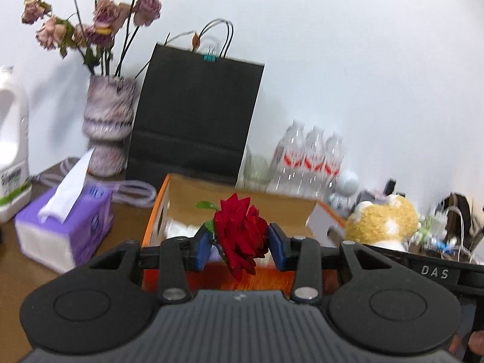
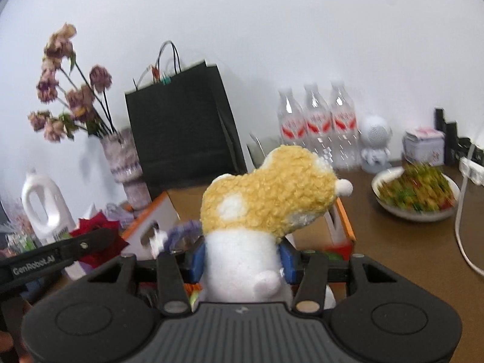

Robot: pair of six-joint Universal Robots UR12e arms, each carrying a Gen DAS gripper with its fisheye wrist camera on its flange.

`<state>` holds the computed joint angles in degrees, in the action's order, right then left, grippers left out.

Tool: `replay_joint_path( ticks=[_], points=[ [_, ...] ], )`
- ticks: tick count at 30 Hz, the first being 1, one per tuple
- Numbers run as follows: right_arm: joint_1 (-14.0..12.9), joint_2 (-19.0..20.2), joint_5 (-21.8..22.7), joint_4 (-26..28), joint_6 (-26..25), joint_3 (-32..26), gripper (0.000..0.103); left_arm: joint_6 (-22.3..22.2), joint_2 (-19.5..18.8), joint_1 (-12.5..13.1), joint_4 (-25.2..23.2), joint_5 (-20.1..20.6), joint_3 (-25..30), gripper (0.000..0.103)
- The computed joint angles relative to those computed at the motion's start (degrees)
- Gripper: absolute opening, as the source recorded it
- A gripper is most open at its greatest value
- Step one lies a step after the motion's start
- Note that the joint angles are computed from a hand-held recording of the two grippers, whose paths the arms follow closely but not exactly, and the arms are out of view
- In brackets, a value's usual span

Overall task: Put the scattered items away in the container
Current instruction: 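Carry the red flower and plush sheep into the box and open both tools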

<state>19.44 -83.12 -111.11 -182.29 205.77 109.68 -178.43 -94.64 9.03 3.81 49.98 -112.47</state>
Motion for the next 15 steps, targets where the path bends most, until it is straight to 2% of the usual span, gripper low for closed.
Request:
replay_joint_path(
  ticks=[3, 7, 15],
  points=[
    [-0.9, 1.8, 1.2, -1.3, -0.9, -2.3, 0.048, -2.3, -2.1, -1.6, 0.9, 1.5, 2.6, 0.041],
    [-3.0, 4.2, 4.6, -0.5, -0.4, -5.1, 0.048, -3.2, -5.1, -3.5, -0.7, 3.6, 5.9, 0.041],
    [-6.4, 7.8, 10.3, 5.5, -0.1, -9.0, 0.048, 0.5, -9.7, -6.1, -4.8, 8.4, 10.8, 0.041]
  ],
)
